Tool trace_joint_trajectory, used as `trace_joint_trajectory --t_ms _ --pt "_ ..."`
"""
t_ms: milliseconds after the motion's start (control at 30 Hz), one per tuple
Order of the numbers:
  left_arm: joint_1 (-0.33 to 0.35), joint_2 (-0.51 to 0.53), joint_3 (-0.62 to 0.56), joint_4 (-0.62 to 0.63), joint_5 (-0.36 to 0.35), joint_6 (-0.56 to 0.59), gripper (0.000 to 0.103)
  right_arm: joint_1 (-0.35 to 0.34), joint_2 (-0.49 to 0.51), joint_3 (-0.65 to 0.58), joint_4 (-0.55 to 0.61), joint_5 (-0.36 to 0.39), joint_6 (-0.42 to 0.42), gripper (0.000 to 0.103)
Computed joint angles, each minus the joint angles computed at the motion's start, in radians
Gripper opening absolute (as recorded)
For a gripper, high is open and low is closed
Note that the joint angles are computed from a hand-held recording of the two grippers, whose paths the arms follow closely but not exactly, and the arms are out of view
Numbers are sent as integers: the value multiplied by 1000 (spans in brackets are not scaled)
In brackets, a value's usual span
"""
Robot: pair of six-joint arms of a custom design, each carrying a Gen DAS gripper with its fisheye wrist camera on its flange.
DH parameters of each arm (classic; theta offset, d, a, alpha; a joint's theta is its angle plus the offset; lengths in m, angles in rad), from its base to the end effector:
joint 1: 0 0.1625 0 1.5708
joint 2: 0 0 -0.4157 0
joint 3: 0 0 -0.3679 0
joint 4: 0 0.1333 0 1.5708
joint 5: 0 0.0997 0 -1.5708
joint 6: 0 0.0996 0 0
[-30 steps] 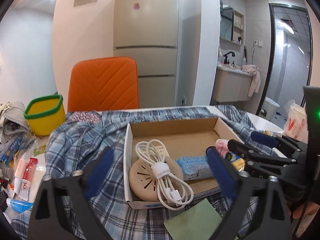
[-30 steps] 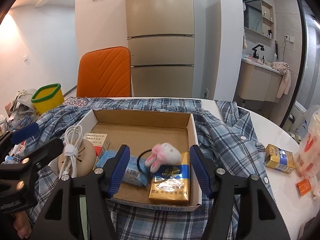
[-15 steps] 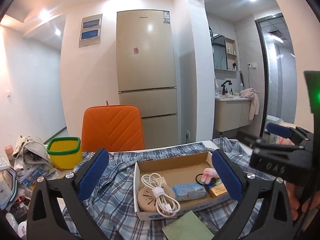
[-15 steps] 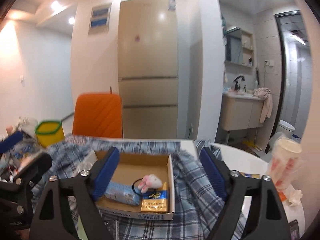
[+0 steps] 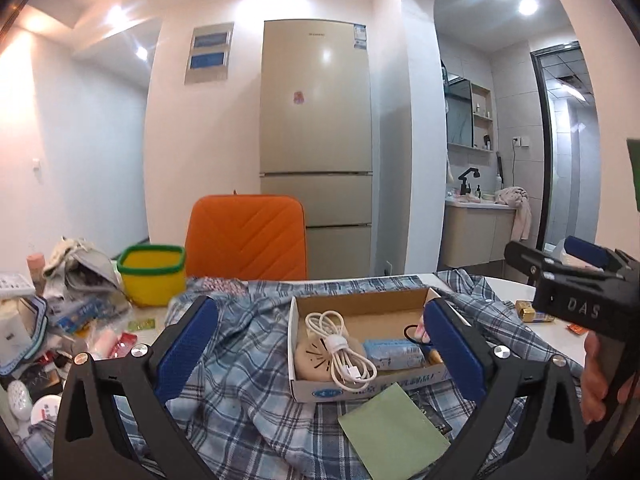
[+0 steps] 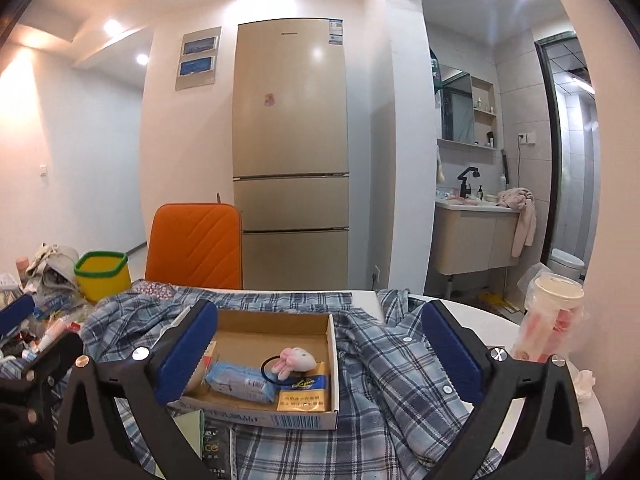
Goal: Organize soft objects
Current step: 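Withdraw both open tools upward from the box, then grasp the green card with the left tool and lift it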
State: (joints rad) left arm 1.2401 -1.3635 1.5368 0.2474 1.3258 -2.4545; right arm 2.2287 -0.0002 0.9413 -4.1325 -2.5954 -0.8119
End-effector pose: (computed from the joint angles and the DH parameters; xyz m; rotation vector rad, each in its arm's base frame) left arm -0.0119 -0.5197 0.3754 0.9739 2.1276 -1.4369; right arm 0.4534 -0.5079 -0.0326 0.3550 -1.7418 1.5374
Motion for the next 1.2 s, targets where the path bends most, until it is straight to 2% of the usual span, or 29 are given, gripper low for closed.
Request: trace_joint_trajectory --t_ms 100,167,200,267,333,500,533,600,633,867,1200 --pt "-2 51 -75 138 -20 -44 103 -4 11 -12 -16 -2 -25 103" --pt "-30 112 -156 291 -122 -133 102 -7 11 -11 -11 -1 -14 103" --pt "-36 144 -202 377 -146 -189 102 -9 10 -6 -6 1 -2 103" --pt "-26 212 -299 546 -127 -299 102 -10 2 11 8 6 21 103" --pt "-17 278 -387 678 -122 -387 102 -7 6 7 1 9 8 103" --pt "-9 387 -501 847 -139 -516 90 0 23 -21 -47 12 -51 103" --pt "-8 413 -527 888 -142 -538 88 1 23 -21 -49 12 -54 103" --pt "-6 463 -574 970 -144 -562 78 1 20 -14 -44 11 -45 103" --pt "-4 485 -595 1003 -150 -577 78 1 19 -13 -37 7 -39 103" --pt "24 559 -653 1073 -133 -640 77 -1 20 -11 -19 4 -38 103" --pt "36 578 -672 1079 -102 -594 78 -12 25 -15 24 -11 -16 103"
